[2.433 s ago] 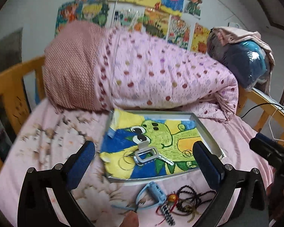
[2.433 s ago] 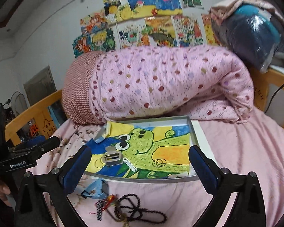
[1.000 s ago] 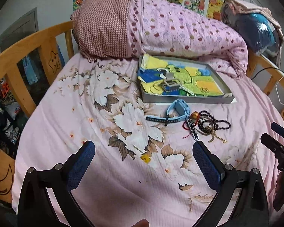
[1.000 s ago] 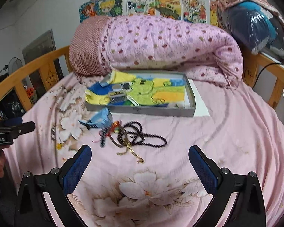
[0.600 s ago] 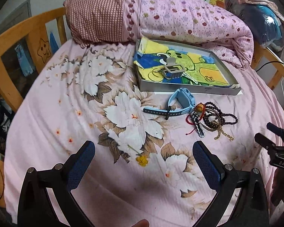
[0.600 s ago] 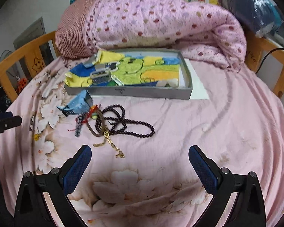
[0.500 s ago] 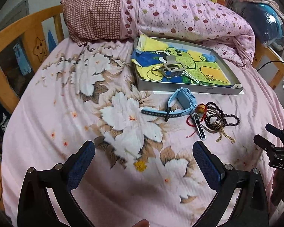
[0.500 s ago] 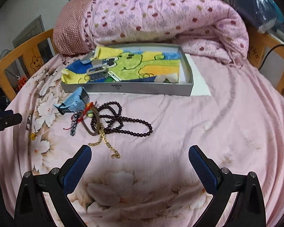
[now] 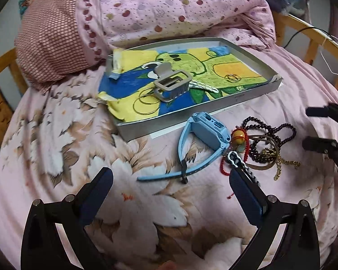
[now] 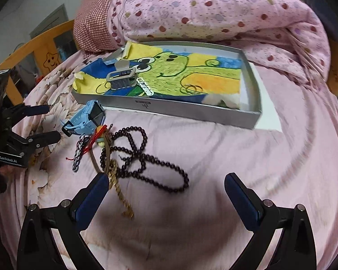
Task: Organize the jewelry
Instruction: 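Grasp the blue watch with the left tool while the right tool grasps the black bead necklace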
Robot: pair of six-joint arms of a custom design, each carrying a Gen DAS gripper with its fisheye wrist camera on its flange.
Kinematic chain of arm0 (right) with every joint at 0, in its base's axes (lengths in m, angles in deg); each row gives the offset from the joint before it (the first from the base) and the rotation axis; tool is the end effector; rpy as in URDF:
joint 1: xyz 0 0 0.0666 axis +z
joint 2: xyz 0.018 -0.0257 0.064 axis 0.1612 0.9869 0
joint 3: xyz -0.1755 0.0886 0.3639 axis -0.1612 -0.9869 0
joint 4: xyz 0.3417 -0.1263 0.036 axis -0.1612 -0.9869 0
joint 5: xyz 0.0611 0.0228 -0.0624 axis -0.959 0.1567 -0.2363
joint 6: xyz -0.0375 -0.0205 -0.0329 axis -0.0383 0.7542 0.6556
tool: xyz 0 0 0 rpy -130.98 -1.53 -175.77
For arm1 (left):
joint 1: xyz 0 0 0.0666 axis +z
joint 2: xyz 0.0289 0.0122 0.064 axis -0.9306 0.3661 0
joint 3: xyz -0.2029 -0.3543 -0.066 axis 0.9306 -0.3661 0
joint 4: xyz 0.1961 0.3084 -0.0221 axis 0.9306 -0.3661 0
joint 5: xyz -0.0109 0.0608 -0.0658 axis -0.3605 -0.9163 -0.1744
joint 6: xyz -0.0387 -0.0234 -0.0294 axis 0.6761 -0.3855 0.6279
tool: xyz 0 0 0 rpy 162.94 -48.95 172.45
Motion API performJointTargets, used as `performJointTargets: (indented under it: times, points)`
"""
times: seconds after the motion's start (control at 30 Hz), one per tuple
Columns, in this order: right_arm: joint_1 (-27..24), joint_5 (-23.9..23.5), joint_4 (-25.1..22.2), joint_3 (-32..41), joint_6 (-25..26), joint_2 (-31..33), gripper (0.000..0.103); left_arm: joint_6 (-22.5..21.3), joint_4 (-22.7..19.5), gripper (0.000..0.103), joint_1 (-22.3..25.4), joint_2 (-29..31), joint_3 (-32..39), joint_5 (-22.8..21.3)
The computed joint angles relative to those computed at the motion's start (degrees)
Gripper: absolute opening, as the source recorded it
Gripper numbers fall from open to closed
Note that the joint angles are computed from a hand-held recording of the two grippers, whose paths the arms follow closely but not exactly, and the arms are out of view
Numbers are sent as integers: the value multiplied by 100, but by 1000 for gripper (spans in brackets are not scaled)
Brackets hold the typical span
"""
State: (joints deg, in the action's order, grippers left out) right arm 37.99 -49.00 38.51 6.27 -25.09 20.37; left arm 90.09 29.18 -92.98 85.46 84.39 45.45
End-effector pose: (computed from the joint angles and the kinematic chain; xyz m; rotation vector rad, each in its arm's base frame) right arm 0.3470 0.1905 0.3984 -0.5273 2.4418 0.2786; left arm 0.3196 -0.1425 0.4131 0.4566 2.4307 -0.0880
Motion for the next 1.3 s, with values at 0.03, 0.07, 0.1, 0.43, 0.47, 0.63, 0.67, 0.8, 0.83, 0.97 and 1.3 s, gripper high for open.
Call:
performJointTargets:
  times: [0.03,0.07,0.1,0.43,0.47,0.63,0.67,0.8,0.83,0.97,1.3]
  points:
    - [-21,-28,24,34,22,62,102,-60,38,101,57,42,-6,81]
    - [-44,-71,40,61,30,107,101,-96,64,101,91,74,-14,131]
    - [-80,-163,46,112,29,191,97,-159,118,101,157,103,-44,212]
    - [-92,-624,-134,520,294,786,68,-796,454,94,265,200,-118,608]
    - [-79,-592,-132,532,300,815,66,-864,448,90,257,220,-110,613]
    - [-7,-357,-116,575,458,882,59,-1011,377,70,289,354,-73,781]
    - [-1,-336,-136,585,477,894,59,-1042,360,65,284,376,-67,809]
    - [91,-151,-101,519,606,867,59,-1146,384,51,205,400,-95,811]
    - [123,-92,-85,502,644,857,59,-1151,390,50,194,404,-98,812]
    - [194,-99,-72,488,731,840,37,-1119,348,32,180,428,-81,963]
    - [152,-384,225,294,445,612,11,-863,271,10,140,402,-54,893]
